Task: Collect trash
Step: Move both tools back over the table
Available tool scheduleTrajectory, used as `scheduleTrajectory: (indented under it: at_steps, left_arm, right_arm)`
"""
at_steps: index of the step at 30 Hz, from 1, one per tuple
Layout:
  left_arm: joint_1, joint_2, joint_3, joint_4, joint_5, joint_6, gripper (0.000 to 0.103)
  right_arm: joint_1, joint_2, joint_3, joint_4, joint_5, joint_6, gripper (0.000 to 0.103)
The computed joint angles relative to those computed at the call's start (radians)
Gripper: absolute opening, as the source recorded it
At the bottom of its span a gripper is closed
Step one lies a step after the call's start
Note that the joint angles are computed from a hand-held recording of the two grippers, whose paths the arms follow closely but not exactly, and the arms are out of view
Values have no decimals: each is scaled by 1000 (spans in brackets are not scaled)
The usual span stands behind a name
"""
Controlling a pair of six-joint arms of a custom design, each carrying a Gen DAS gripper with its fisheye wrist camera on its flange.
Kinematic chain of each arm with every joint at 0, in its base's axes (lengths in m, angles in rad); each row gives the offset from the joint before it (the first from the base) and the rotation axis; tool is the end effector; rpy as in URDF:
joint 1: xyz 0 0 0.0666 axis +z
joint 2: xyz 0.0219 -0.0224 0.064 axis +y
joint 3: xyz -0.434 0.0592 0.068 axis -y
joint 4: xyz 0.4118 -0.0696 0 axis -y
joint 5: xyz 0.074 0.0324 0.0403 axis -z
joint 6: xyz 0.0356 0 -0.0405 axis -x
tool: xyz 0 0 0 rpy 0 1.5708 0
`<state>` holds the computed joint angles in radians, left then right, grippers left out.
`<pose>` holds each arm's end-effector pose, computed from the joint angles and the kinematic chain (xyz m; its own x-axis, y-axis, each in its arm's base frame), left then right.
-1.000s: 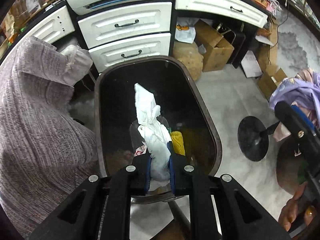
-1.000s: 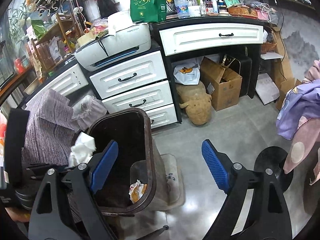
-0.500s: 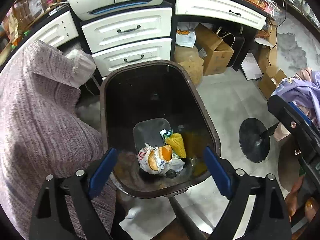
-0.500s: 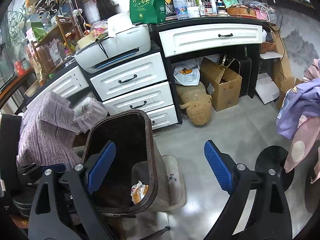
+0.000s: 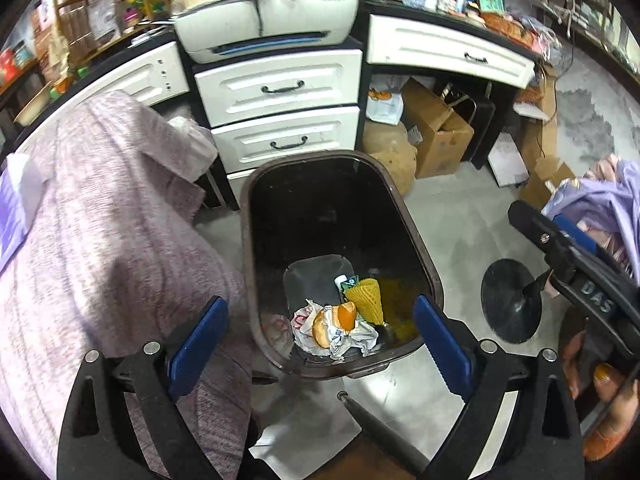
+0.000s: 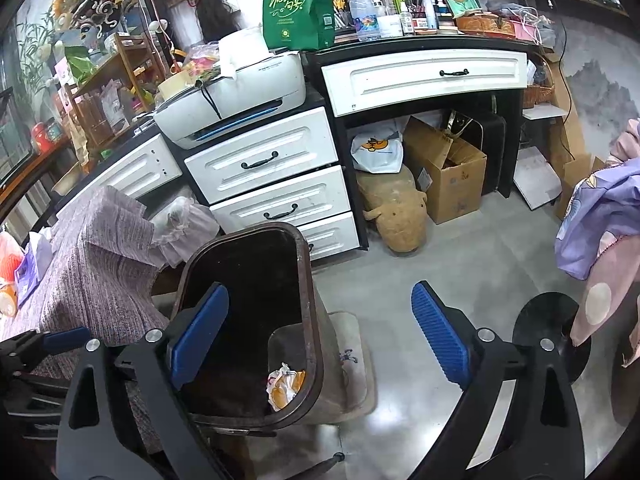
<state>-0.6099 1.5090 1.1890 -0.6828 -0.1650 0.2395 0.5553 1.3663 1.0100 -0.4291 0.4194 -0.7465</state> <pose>0.4231 -0.2890 0.3463 -0.7881 0.2653 -0.5554 0.3146 0.9492 0.0069 0.4000 0.2306 0.3503 -0.6019 0.3565 -0.7146 0.2342 0.9343 0.2688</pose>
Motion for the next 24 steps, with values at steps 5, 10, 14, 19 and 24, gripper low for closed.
scheduleTrajectory:
  at_steps: [5, 10, 14, 19, 24]
  left_arm:
    - [21, -62, -29, 13, 15, 35, 93]
    - [36, -130, -66, 22, -10, 28, 95]
    - [63, -180, -94, 23, -20, 21, 97]
    - [99, -237, -124, 13, -42, 3, 97]
    - [155, -292, -160, 2, -60, -1, 97]
  right_arm:
    - [9, 8, 19, 0, -6, 26, 92]
    - [22, 23, 49, 4, -19, 64, 92]
    - [44, 45, 88, 17, -35, 123, 92]
    - [80, 81, 156, 27, -62, 204, 92]
    - [115, 123, 232, 23, -107, 274, 92]
